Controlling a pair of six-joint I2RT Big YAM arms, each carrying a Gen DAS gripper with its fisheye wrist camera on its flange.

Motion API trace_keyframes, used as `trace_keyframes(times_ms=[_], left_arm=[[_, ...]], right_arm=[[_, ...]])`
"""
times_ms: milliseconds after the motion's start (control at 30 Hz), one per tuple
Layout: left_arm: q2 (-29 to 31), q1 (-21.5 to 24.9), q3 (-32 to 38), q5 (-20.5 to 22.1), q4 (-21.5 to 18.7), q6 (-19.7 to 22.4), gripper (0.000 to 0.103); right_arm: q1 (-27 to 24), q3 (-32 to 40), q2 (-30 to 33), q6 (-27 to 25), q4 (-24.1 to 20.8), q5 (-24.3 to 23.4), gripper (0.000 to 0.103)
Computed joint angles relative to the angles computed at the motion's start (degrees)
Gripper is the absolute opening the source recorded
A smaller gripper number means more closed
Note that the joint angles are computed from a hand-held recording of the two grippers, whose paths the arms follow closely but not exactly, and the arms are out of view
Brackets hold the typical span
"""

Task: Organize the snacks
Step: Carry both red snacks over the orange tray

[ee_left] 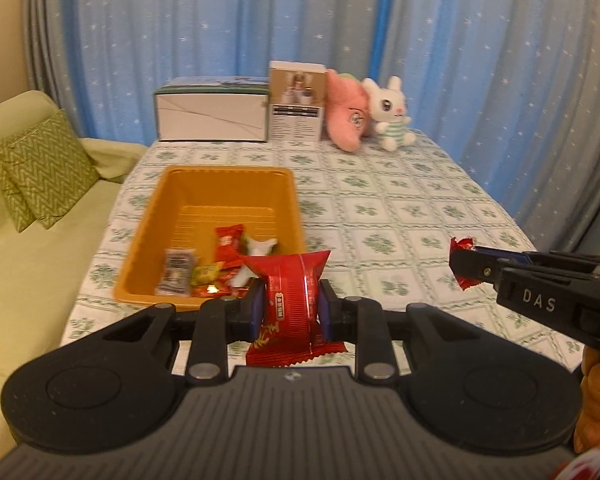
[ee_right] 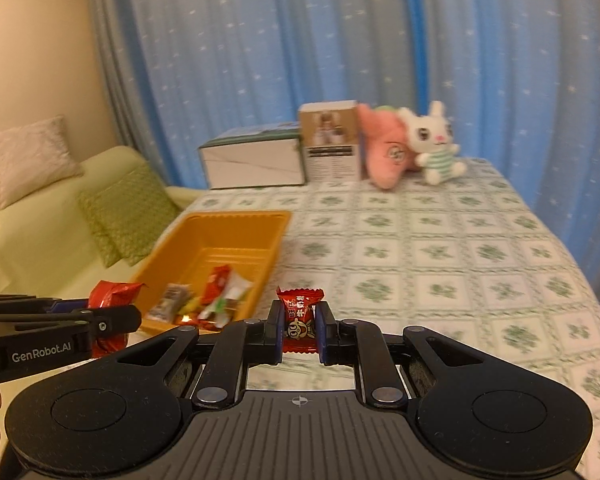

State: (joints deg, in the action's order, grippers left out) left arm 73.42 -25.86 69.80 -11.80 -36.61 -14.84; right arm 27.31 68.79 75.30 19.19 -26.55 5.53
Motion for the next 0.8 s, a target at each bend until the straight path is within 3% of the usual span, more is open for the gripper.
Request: trace_keyframes(times_ms=[333, 800], left_arm=[[0.2, 5.3, 0.0, 2.1, 0.3, 1.9, 0.024], [5.5, 10.1, 3.6, 6.2, 1.4, 4.7, 0.024]], right_arm=[[2.3, 7.5, 7.9, -2.5, 0.3, -2.4, 0.016], [1.7, 16.7, 16.9, -4.2, -1.3, -5.8, 0.016]])
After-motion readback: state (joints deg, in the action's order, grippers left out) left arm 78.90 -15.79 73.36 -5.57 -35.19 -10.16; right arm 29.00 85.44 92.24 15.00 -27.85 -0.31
